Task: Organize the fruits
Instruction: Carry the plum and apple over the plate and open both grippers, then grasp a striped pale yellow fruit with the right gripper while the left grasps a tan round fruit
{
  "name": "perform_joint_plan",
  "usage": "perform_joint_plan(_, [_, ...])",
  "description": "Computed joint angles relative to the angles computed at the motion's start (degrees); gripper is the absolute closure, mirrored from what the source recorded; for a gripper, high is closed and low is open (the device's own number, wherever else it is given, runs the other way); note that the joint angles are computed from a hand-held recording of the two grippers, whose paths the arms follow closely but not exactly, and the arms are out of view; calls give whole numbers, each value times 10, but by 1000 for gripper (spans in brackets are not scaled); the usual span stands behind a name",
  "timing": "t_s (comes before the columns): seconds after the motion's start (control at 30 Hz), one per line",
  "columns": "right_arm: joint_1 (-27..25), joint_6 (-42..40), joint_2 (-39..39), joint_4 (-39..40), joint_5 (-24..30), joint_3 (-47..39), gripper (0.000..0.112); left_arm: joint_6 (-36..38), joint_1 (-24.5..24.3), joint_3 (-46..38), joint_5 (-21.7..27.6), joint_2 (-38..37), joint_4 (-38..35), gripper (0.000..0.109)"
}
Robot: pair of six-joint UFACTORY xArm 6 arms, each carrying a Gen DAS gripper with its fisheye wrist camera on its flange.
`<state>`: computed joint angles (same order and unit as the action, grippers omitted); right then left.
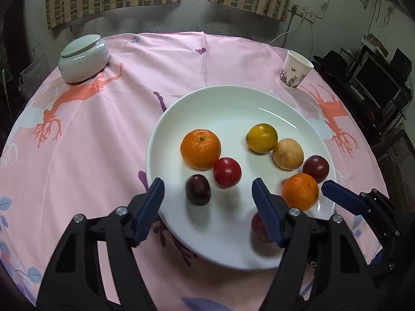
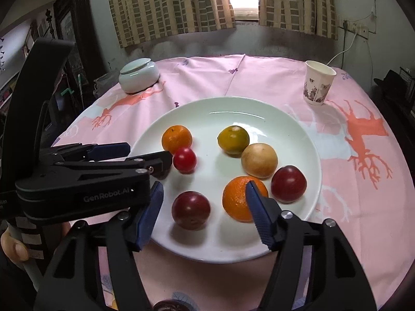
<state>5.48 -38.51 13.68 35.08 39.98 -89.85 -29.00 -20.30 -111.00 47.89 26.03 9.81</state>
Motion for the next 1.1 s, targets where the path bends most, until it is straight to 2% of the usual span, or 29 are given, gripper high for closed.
perform_joint_plan(0.07, [-7,-10,-16,14,14,11,46,3,-2,35,-17,-29,9,35])
perform_joint_plan(0.2, [-27,-36,-67,35,57,53,46,0,-17,133,-43,-111,61,20])
perform_joint_plan(0.4, [-61,-84,-164,57,88,156,45,27,-48,296,-94,-221,68,16])
perform_joint_plan(0.47, [-75,-103,-205,57,99,197,45,49,-52,337,-96,-241,52,16])
perform_joint_plan(0.57, [-99,-118,-267,43,127,255,45,60,-45,366,-86,-258,25,16])
perform_joint_plan(0.7, [-123,-91,-307,11,168,300,45,60,-24,401,-142,-288,-19,16])
perform_joint_plan(0.8, [-125,-67,-309,-8,173,318,46,60,-19,415,-166,-301,-36,16])
perform_joint_plan(0.9, [-121,-39,-294,-28,181,317,55,73,-20,416,-167,-302,-48,16])
perform_joint_plan(0.93, [-121,-37,-289,-30,192,315,65,85,-22,417,-165,-303,-57,16])
perform_joint_plan(0.97, [-125,-41,-283,-17,210,312,69,107,-24,416,-162,-303,-70,16])
perform_joint_plan(1.1, [-126,-34,-293,-18,202,317,69,166,-45,405,-134,-295,-82,16])
